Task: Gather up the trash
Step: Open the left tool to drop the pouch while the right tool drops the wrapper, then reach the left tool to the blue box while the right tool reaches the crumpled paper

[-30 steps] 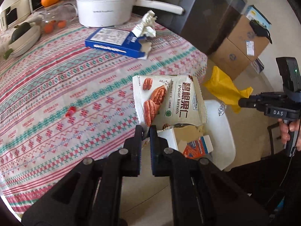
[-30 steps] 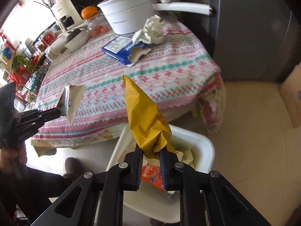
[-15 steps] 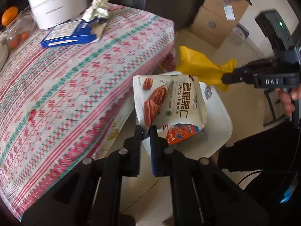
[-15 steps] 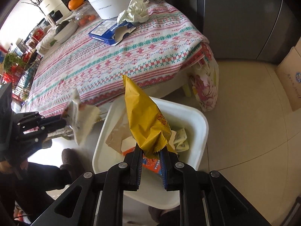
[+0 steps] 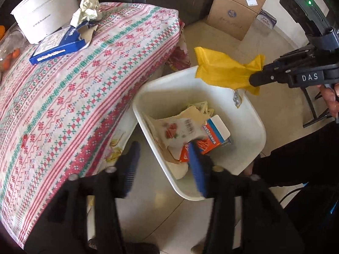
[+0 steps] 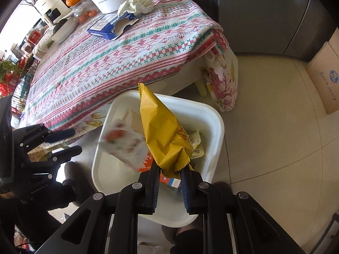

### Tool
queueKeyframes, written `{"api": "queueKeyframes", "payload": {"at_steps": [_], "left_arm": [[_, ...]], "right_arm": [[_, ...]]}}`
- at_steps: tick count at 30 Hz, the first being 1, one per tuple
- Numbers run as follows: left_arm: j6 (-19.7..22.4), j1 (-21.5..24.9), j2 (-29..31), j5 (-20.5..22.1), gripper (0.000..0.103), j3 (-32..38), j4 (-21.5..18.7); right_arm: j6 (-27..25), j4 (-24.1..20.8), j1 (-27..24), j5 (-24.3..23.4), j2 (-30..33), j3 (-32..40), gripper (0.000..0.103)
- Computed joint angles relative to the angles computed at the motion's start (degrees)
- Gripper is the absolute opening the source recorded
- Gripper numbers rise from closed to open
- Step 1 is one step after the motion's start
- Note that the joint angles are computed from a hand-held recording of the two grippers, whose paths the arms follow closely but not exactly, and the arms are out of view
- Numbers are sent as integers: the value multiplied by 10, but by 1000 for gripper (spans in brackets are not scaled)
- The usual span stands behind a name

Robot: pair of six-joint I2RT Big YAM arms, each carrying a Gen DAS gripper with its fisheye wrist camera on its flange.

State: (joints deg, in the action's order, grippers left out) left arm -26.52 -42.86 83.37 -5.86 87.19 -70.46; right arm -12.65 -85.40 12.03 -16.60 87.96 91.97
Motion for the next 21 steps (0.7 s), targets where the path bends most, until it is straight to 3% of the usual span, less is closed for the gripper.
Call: {"api": "queueKeyframes", "payload": {"at_steps": [8,10,12,21], "left_arm": [[-15,14,-17,-31,75,-6,-3],[-22,20,-21,-33,77,-9,-5],[-29,24,-23,-37,80,-11,-9],[-66,56,-36,-50,83,-11,-30]], "right_arm": [[1,-17,3,3,8,7,30],[11,-21,4,0,11,11,60],[21,-11,7,5,7,9,68],[38,5,27,27,13,29,72]]}}
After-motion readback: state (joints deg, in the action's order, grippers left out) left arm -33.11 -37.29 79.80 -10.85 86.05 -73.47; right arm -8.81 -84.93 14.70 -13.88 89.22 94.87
